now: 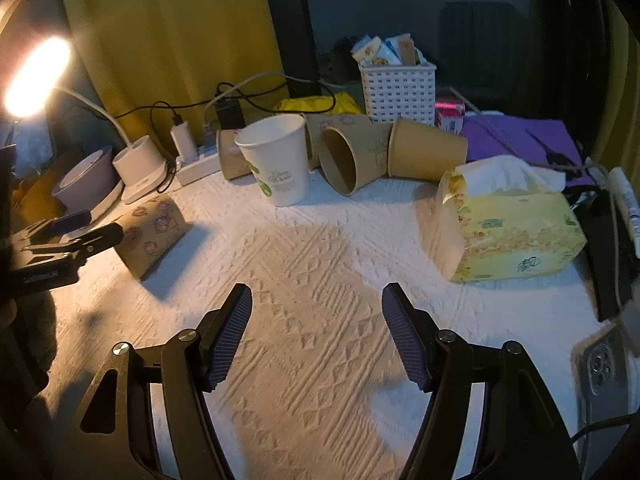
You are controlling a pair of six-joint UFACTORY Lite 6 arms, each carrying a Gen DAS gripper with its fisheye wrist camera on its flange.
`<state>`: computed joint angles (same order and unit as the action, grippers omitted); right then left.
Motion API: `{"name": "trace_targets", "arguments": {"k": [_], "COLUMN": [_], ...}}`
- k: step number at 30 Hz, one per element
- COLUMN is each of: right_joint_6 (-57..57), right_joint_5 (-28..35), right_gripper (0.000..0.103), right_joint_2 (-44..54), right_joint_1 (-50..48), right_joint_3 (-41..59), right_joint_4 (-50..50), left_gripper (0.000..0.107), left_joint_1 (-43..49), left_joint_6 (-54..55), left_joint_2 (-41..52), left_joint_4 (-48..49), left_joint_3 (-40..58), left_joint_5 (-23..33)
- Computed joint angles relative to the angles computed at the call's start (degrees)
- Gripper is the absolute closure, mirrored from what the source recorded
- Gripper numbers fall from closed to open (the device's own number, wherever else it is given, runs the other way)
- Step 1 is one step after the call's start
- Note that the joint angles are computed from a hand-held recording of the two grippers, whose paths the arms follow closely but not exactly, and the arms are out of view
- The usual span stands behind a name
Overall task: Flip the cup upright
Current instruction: 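Reach the left gripper to the tipped printed cup and close on it, then lift the printed cup with the left gripper toward the right gripper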
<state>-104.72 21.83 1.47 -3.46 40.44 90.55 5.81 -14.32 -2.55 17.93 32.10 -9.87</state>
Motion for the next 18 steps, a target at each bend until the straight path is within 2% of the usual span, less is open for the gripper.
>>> {"name": "trace_targets", "arguments": {"k": [3,7,8,10,12,16,18], "right_joint_6": [0.68,2.03,2.04,2.01,2.08,1.98,2.79], "right_joint_5": [0.82,1.33,1.31,1.47,1.51,1.89,2.38], "right_gripper": [0.032,0.032,0.032,0.032,0.032,0.032,0.032], "right_joint_2": [3.48,6.36,6.72,6.86,6.44,4.16,2.44], "right_joint_1": [-1.04,-1.72,-1.70,-1.81,-1.80,-2.39,-3.24], "right_joint_3": [2.33,4.35,4.56,4.51,4.19,2.49,1.29], "right_joint_4": [-0.92,-2.55,-2.64,-2.83,-2.89,-2.64,-3.69], "left_gripper": [0.009,0.011,0.016,0.034,0.035,0.037,0.037], "left_joint_1": [-0.36,-1.49,-1.51,-2.10,-2.62,-3.82,-4.66], "left_joint_6": [-5.09,-1.96,-3.13,-5.17,-5.08,-11.96,-20.77], "left_joint_2": [5.98,10.65,11.17,11.96,11.39,6.83,2.58], "left_joint_4": [6.34,4.60,6.04,8.71,9.17,16.84,26.37], "left_joint_3": [4.37,6.92,7.11,7.61,6.93,3.58,0.68], "left_joint_5": [1.21,1.96,1.69,2.35,2.10,1.49,0.38]}}
